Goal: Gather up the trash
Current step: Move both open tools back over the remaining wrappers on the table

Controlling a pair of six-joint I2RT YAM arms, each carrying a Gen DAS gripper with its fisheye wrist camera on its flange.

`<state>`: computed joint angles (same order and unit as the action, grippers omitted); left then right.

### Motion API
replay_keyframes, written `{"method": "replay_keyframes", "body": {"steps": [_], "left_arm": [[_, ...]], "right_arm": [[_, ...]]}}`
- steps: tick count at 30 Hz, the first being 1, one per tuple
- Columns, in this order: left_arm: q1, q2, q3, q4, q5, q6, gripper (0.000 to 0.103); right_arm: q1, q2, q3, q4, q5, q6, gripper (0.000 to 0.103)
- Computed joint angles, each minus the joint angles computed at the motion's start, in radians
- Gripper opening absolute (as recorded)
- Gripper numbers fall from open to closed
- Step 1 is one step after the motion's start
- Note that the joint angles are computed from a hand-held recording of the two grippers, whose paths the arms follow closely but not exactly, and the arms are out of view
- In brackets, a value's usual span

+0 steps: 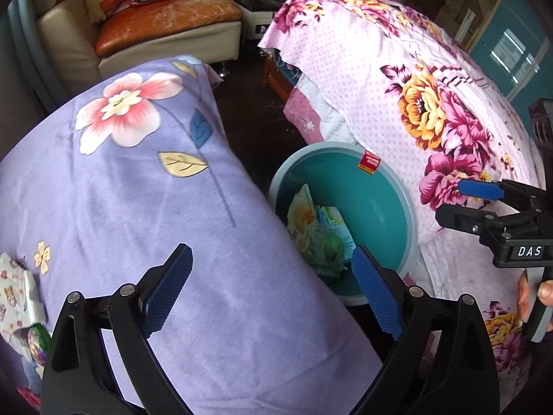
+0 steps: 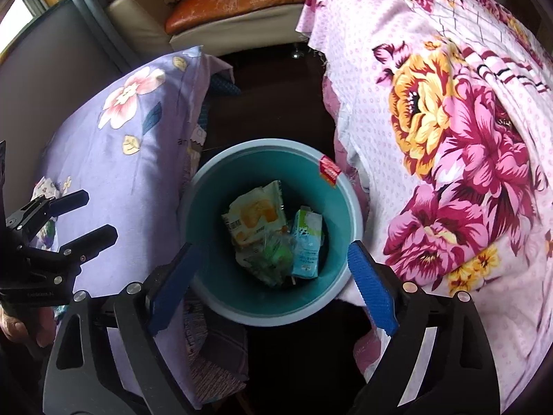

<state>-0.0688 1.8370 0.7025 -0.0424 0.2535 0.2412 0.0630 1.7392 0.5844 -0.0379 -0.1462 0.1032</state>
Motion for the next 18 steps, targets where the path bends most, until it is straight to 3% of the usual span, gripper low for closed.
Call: {"method": "replay_keyframes", "body": {"steps": [8,14,18], "left_arm": [[0.151,-0.151,-0.097,-0.071,0.055,0.116,0.096],[0.351,-0.271,-0.160,-0.163,0.123,0.277,0.096],[0.553,-0.310,-0.169,-0.252,0.177,0.437,0.097]], "right_arm": [[0.162,-0.139,-0.029,-0.096,0.078,0.093,0.086],[0.323,-0.208,-0.032,-0.154,0.120,0.197,0.087],[0.452,-0.219,-0.010,-0.191,0.158,0.268,0.087]]}}
